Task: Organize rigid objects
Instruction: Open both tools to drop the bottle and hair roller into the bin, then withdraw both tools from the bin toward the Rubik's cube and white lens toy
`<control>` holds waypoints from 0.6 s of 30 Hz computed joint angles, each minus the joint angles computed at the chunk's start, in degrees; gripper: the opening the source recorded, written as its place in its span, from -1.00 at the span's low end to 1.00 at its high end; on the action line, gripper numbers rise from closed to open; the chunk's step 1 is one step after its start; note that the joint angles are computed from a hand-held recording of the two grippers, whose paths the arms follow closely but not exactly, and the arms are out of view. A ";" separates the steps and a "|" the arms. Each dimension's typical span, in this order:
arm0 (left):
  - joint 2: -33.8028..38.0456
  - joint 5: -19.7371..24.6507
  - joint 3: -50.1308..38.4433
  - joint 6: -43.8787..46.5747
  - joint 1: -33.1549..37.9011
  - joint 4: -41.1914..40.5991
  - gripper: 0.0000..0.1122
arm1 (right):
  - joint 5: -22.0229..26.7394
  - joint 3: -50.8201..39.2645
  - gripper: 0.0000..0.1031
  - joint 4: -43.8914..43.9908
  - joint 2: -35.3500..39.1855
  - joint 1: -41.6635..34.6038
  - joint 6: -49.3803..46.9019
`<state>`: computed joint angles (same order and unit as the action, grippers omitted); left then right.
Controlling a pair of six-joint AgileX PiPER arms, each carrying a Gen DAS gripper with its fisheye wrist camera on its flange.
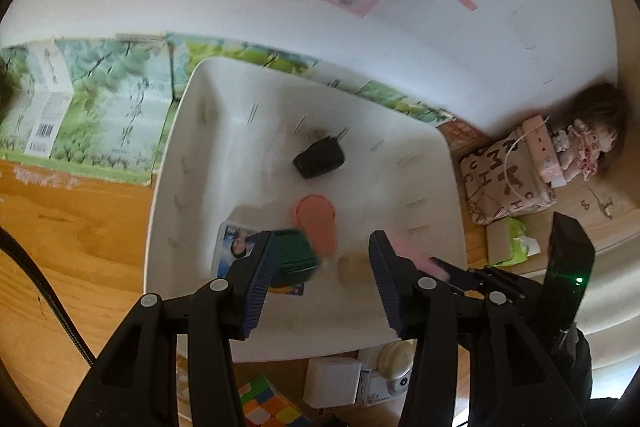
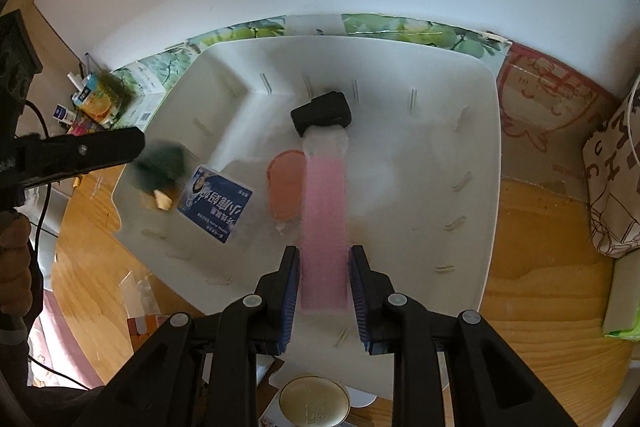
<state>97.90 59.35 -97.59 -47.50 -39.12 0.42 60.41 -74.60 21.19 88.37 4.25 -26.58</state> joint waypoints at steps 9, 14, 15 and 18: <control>-1.45 0.07 0.01 -3.89 -1.50 5.10 0.42 | -0.34 0.47 0.05 2.32 -0.65 -2.04 -0.07; -2.87 0.45 0.22 -5.81 -2.69 7.11 0.42 | -0.28 0.88 0.11 2.63 -2.21 -2.36 -0.08; -3.18 0.67 0.08 -6.29 -3.17 7.75 0.42 | -0.21 0.89 0.12 2.60 -2.40 -2.41 -0.11; -4.34 1.32 0.09 -7.59 -4.64 9.64 0.42 | -0.15 1.49 0.23 2.48 -4.07 -2.42 0.01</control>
